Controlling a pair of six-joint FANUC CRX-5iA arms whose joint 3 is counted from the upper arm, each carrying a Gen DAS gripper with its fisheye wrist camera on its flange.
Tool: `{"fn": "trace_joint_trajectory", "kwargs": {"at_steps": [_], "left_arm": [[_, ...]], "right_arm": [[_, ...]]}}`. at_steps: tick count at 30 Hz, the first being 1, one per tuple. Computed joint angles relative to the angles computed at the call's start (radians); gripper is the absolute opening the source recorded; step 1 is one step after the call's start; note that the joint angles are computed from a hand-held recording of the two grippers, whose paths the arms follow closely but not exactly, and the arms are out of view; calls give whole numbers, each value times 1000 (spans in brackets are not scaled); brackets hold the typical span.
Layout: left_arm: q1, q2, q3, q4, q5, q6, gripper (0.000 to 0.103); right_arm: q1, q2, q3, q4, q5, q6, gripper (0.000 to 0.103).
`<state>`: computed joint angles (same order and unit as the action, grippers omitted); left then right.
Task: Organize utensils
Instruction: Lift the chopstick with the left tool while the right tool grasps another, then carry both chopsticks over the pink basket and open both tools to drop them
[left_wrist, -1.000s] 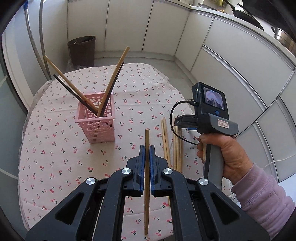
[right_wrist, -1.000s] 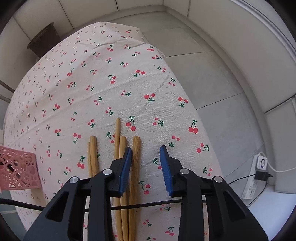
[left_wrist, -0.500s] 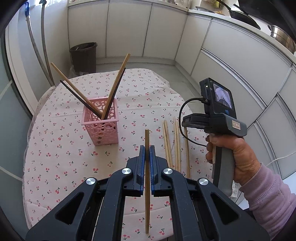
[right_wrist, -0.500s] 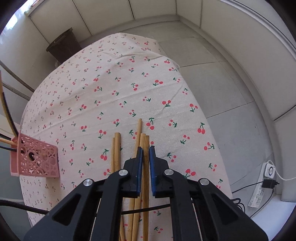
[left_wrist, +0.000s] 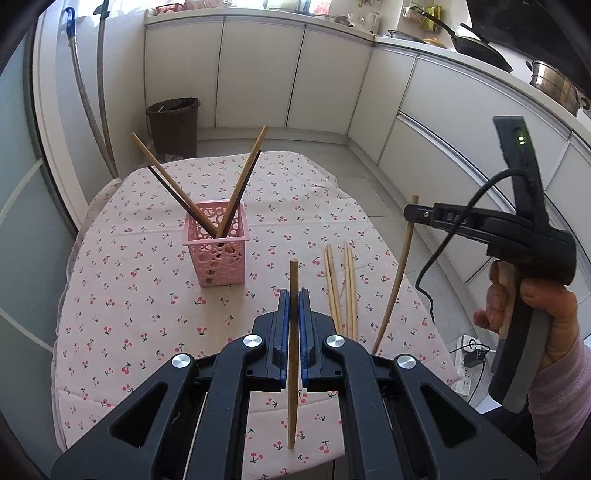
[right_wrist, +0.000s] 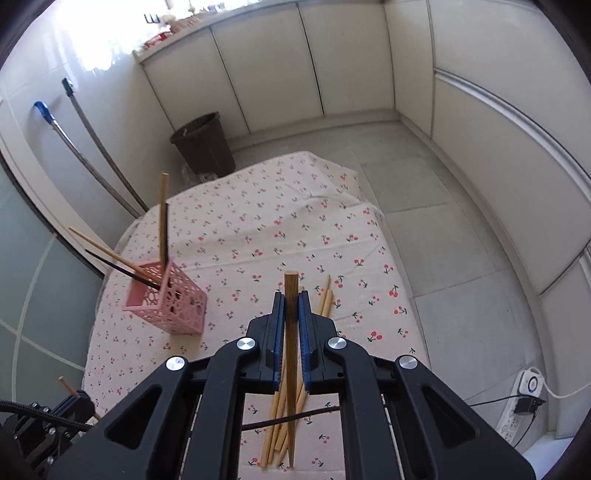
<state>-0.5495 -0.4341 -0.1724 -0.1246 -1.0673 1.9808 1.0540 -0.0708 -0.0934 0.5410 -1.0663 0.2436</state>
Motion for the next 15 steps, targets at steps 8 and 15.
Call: {"fn": "trace_joint_trajectory", "kwargs": {"at_steps": [8, 15], "left_arm": [[14, -89, -42, 7, 14, 57, 4], [110, -138, -40, 55, 48, 60, 4]], "right_arm": [[79, -111, -92, 167, 61, -133, 8], [73, -154, -119, 198, 112, -181, 8]]}}
